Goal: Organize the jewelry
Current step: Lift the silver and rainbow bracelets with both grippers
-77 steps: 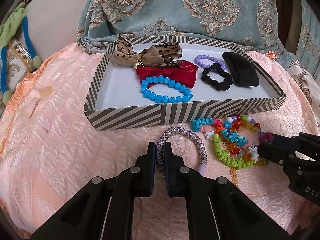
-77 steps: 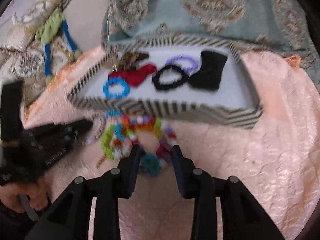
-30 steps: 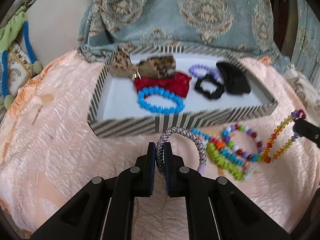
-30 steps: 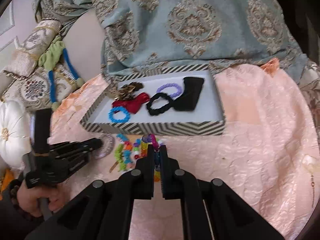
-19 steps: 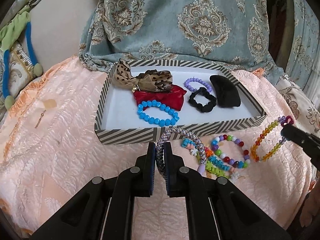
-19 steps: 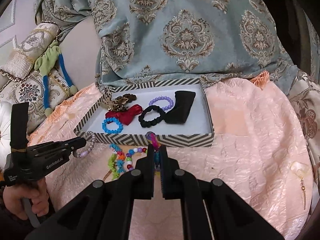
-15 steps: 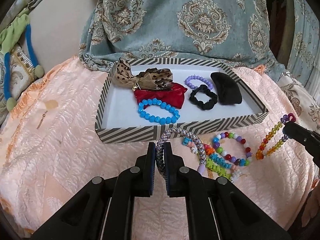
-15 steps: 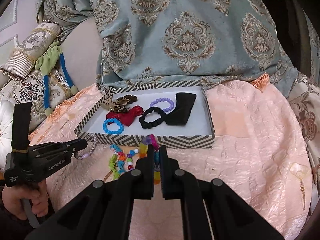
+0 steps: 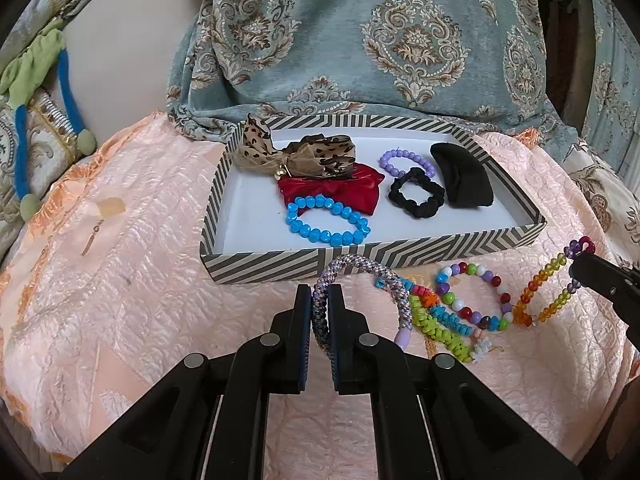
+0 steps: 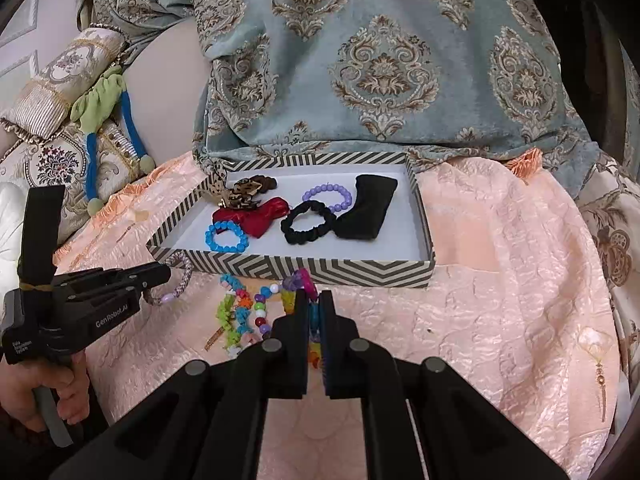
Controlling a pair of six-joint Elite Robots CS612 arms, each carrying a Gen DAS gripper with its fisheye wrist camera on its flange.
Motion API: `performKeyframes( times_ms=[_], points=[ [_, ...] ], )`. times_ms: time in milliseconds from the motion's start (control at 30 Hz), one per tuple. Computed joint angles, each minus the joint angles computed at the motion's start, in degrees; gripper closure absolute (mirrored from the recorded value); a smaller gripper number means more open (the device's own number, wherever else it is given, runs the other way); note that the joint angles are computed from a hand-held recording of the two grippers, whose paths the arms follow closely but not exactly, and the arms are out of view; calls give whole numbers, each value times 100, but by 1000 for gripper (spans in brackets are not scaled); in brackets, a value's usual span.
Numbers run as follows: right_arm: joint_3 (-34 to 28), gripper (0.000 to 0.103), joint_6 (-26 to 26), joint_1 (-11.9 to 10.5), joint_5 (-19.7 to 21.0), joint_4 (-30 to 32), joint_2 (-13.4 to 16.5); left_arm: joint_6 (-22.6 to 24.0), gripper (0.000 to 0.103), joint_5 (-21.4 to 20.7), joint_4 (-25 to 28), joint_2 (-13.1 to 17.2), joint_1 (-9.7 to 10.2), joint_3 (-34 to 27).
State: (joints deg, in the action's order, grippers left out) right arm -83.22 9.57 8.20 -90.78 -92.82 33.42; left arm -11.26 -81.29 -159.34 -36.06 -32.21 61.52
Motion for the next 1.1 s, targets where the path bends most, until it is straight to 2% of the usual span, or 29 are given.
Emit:
performKeyframes(
  times_ms=[1100],
  points=[
    [9, 99, -139, 48, -124, 58, -14, 58, 103, 95, 10, 0, -13, 4]
  ],
)
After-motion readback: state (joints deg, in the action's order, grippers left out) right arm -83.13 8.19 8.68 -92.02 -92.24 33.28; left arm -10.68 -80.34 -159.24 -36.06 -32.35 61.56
